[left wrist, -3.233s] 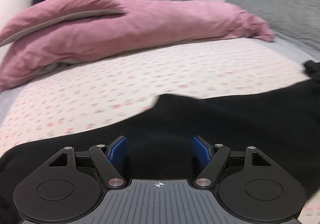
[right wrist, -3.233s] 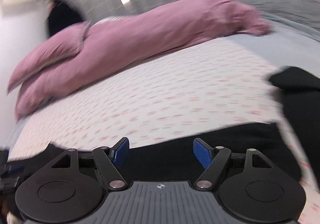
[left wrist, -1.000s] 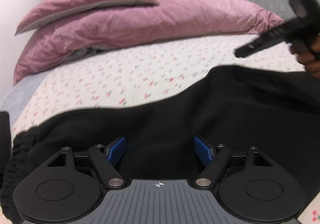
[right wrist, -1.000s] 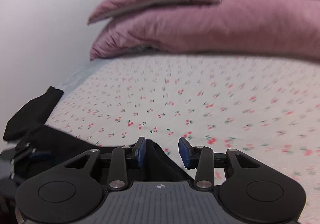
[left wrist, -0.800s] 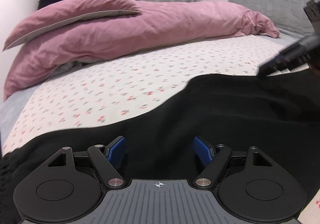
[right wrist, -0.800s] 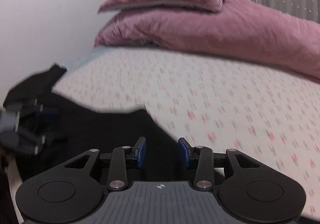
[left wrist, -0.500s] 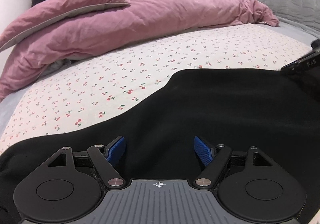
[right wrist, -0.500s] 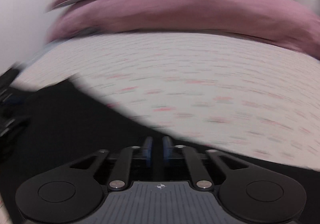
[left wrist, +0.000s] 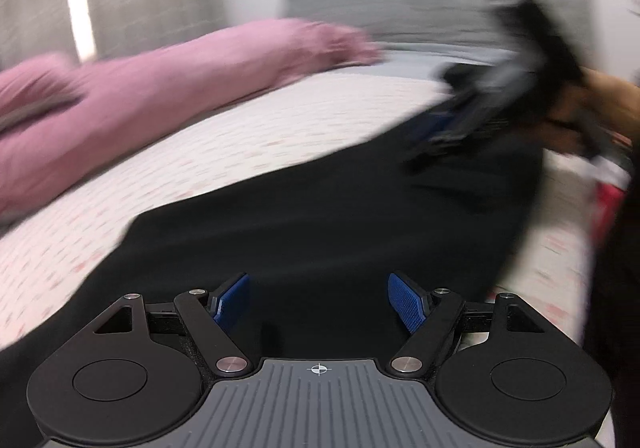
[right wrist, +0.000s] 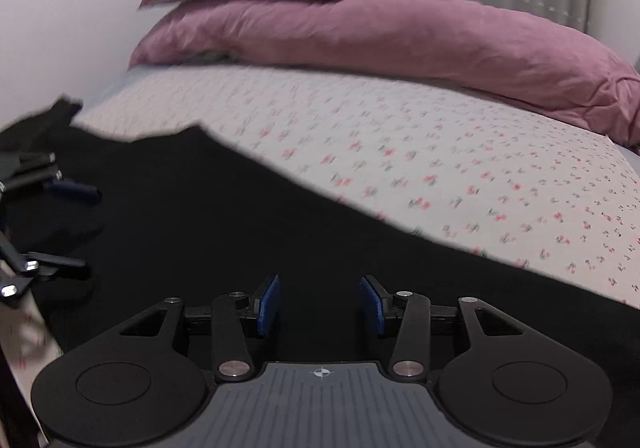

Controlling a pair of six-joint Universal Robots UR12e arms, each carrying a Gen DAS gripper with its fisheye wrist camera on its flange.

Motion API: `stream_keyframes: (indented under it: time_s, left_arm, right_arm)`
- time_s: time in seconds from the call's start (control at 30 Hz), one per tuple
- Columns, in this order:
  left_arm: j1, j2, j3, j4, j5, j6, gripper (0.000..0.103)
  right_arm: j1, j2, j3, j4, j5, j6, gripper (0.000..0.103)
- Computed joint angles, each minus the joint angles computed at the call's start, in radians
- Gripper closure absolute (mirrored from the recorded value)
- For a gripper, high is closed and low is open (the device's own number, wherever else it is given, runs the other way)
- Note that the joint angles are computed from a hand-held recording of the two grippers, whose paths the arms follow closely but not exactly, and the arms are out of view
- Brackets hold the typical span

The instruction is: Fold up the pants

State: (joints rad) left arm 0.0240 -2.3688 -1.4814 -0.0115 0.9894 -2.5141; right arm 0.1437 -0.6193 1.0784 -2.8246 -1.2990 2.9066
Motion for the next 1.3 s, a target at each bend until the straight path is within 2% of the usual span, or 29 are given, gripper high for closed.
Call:
stream_keyframes:
  time_s: [0.07, 0.1, 0.17, 0.2, 0.27, 0.37, 0.47, 0.6, 0.8, 1.03, 1.1, 1.17, 1.3]
  left_arm:
    - [0.008, 0.019, -0.033, -0.035, -0.063, 0.113, 0.026]
    - [0.010, 0.027, -0.047, -0.053, -0.074, 0.156, 0.026]
    - [0.011, 0.037, -0.063, -0.084, -0.064, 0.191, 0.029]
    - [0.012, 0.039, -0.067, -0.092, -0.054, 0.187, 0.033]
    - [0.020, 0.042, -0.069, -0.105, -0.059, 0.156, 0.048]
    - [0.034, 0.045, -0.067, -0.122, -0.077, 0.104, 0.057]
    - [0.040, 0.051, -0.069, -0.150, -0.091, 0.091, 0.064]
    - [0.052, 0.056, -0.069, -0.178, -0.128, 0.093, 0.065]
    - [0.060, 0.054, -0.072, -0.138, -0.137, 0.027, 0.064]
    - [0.063, 0.052, -0.069, -0.138, -0.163, 0.033, 0.065]
    - [0.060, 0.051, -0.068, -0.131, -0.149, 0.029, 0.065]
    - [0.056, 0.050, -0.067, -0.133, -0.125, 0.046, 0.065]
    - [0.052, 0.047, -0.065, -0.127, -0.106, 0.046, 0.066]
  right_arm:
    - [0.002, -0.003, 0.010, 0.012, -0.010, -0.018, 0.058]
    - [0.000, -0.005, 0.016, 0.018, -0.008, -0.021, 0.057]
    - [-0.002, -0.007, 0.033, 0.001, -0.002, -0.007, 0.055]
    - [-0.005, -0.011, 0.040, -0.005, 0.005, 0.002, 0.054]
    - [-0.009, -0.013, 0.045, -0.010, 0.018, 0.019, 0.054]
    - [-0.011, -0.019, 0.054, -0.015, 0.020, 0.021, 0.053]
    - [-0.008, -0.019, 0.054, -0.013, 0.016, 0.017, 0.049]
    - [-0.008, -0.019, 0.054, -0.011, 0.017, 0.017, 0.046]
    - [-0.007, -0.017, 0.054, -0.016, 0.017, 0.024, 0.046]
    - [-0.008, -0.020, 0.053, -0.009, 0.023, 0.033, 0.045]
    - [-0.012, -0.030, 0.065, -0.010, 0.071, 0.032, 0.045]
    - [-0.016, -0.047, 0.090, -0.028, 0.148, -0.012, 0.045]
    - [-0.016, -0.084, 0.148, -0.022, 0.287, -0.227, 0.045]
